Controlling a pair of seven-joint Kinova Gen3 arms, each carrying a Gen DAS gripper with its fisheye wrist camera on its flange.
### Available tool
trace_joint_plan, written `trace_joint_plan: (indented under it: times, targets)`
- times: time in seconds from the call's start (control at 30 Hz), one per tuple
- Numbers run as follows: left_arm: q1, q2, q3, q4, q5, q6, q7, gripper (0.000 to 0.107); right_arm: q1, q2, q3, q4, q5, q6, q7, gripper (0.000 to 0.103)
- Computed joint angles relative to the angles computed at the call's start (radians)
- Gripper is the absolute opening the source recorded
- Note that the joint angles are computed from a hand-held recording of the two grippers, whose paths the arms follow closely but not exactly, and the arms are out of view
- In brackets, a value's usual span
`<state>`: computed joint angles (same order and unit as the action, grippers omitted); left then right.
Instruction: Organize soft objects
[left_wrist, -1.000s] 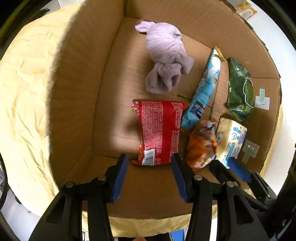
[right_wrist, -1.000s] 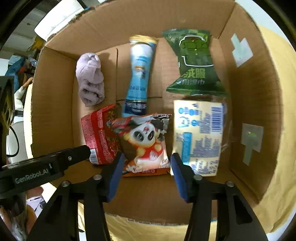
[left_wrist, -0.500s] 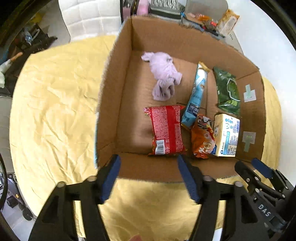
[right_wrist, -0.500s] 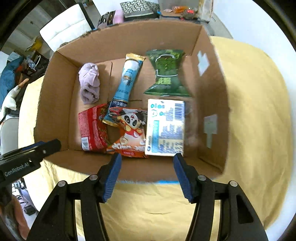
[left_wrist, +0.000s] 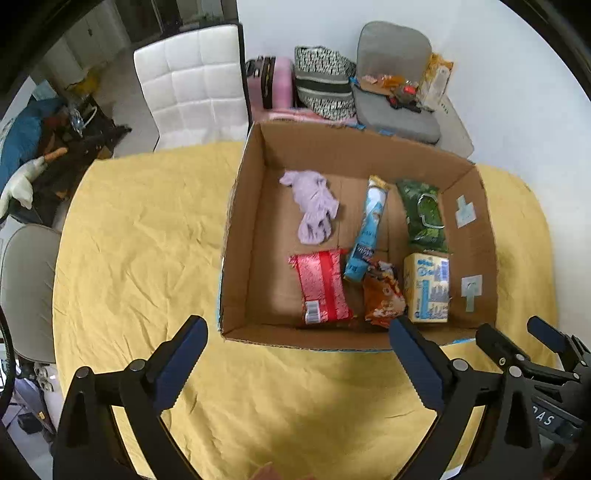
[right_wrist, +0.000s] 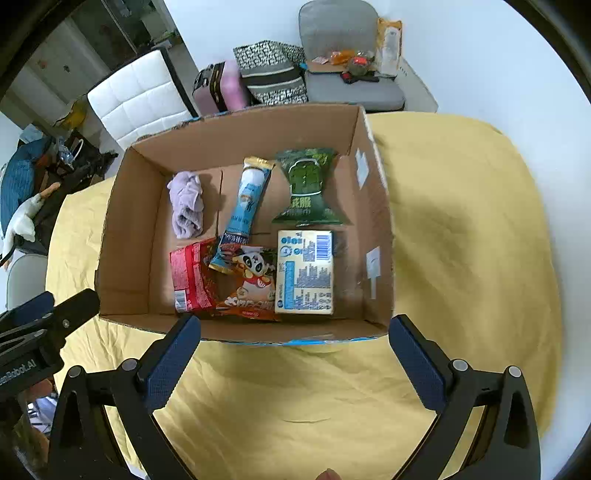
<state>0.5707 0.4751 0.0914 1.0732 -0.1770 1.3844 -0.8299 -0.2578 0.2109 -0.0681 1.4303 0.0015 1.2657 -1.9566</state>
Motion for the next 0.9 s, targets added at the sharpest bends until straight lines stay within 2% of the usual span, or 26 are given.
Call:
trace_joint_plan:
  times: [0.27,0.4,0.63,0.9]
  targets:
    - [0.061,-0.044,-0.005,-0.019,-0.064,0.024,0.056,0.102,0.011,-0.059,-0.003,-0.007,-0.011,0.025,0.028,0.103]
    - [0.11,-0.086,0.003,-0.03,-0.118,0.056,0.093,0.102,0.008,-0.131,-0.01,-0.014,-0.007,0.056,0.031,0.103]
    - [0.193,-0.177,0.044,-0.09,-0.195,0.176,0.146,0.102,-0.002,-0.281,-0.04,-0.086,0.0,0.182,0.026,0.103]
    - [0.27,-0.222,0.073,-0.211,-0.288,0.32,0.186,0.102,-0.012,-0.368,-0.099,-0.254,0.04,0.318,-0.015,0.103]
